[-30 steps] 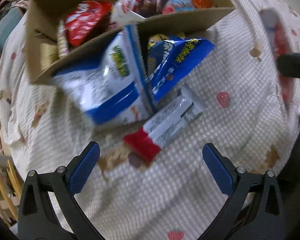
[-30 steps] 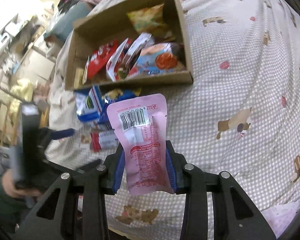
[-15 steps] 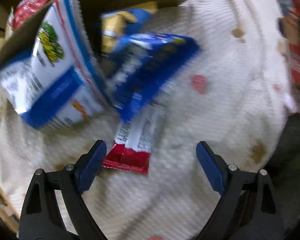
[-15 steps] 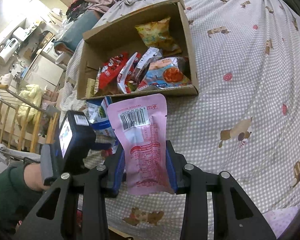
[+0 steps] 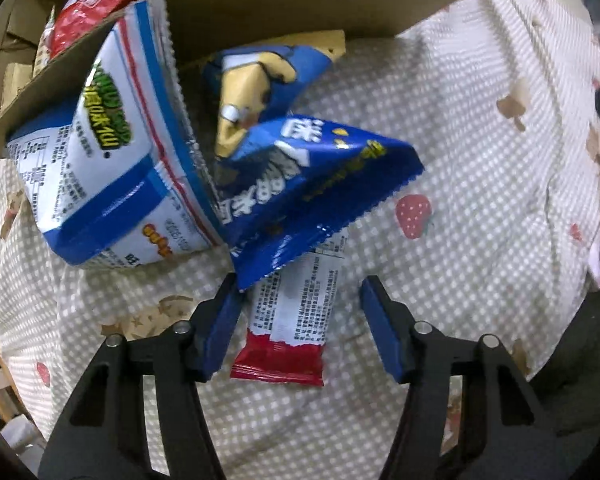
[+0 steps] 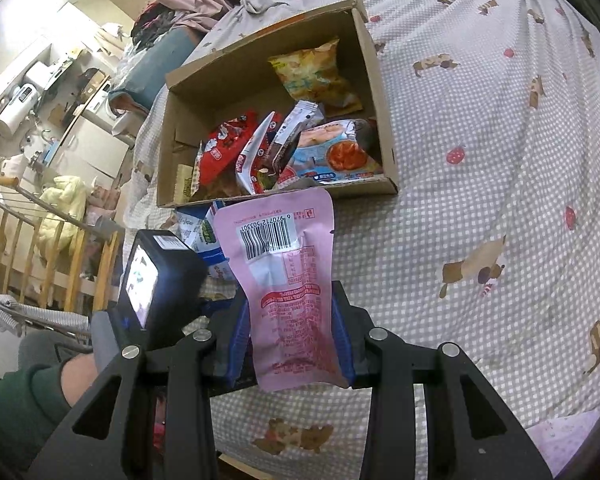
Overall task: Organize snacks
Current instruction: 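Grasp the red-and-white wafer bar with left tool while right tool holds the pink packet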
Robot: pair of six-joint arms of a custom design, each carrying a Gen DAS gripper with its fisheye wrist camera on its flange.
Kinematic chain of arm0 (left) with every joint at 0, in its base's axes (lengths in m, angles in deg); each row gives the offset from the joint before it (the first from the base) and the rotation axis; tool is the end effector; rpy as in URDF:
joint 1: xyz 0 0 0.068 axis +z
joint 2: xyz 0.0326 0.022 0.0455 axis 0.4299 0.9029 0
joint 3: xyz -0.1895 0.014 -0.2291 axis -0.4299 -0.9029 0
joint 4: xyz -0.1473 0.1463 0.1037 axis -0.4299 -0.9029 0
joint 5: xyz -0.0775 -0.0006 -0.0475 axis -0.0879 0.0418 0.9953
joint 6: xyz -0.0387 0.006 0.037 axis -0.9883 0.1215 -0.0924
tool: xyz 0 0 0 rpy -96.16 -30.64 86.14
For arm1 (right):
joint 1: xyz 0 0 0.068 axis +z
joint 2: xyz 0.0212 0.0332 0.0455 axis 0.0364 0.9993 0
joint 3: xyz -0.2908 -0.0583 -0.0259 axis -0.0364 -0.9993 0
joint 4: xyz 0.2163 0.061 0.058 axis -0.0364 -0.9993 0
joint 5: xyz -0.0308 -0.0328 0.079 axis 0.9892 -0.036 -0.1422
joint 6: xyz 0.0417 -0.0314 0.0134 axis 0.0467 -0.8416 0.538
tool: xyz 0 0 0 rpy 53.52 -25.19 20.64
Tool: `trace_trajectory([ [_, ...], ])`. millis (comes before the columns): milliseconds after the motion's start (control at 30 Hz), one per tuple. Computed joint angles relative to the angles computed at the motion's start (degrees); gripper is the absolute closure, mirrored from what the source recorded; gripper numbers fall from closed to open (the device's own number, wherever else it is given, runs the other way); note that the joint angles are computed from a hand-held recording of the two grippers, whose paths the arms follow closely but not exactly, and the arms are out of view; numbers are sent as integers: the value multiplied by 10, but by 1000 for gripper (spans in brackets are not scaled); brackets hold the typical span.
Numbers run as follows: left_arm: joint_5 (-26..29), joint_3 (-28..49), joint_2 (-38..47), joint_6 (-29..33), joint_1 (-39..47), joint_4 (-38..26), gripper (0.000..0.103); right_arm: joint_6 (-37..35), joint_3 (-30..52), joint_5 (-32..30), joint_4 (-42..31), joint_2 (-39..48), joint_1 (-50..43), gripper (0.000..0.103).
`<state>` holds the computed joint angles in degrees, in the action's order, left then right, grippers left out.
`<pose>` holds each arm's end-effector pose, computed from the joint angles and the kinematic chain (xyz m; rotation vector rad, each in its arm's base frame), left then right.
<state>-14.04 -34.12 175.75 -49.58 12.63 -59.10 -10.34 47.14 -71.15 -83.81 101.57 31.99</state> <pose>0.3021 -0.0716 0.0589 0.5504 2.9767 -0.1220 0.2420 0.1492 0.1707 -0.1043 2.6693 0.6864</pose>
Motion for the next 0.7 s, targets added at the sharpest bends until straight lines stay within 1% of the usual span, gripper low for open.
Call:
trace_trajectory([
  [67, -9, 4, 3, -6, -8, -3, 58, 0, 1, 3, -1, 2, 2, 64],
  [100, -12, -14, -2, -20, -22, 9, 69, 0, 2, 3, -2, 4, 4, 64],
  [133, -8, -27, -4, -18, -19, 19, 74, 1, 3, 5, -1, 7, 6, 64],
  [300, -1, -73, -46, -18, -13, 24, 75, 0, 10, 9, -3, 15, 16, 64],
  [333, 1, -114, -62, -19, -11, 47, 75, 0, 12, 11, -4, 16, 18, 64],
  [433, 7, -162, -99, -19, 0, 57, 75, -1, 16, 14, -7, 17, 25, 64],
  [533, 15, -220, -135, 8, 52, 78, 75, 1, 17, 18, -6, 20, 31, 64],
  [633, 19, -246, -166, 13, 82, 79, 75, 2, 19, 21, -7, 22, 38, 64],
  [700, 25, -266, -192, 29, 119, 76, 75, 3, 22, 26, -7, 23, 44, 64],
])
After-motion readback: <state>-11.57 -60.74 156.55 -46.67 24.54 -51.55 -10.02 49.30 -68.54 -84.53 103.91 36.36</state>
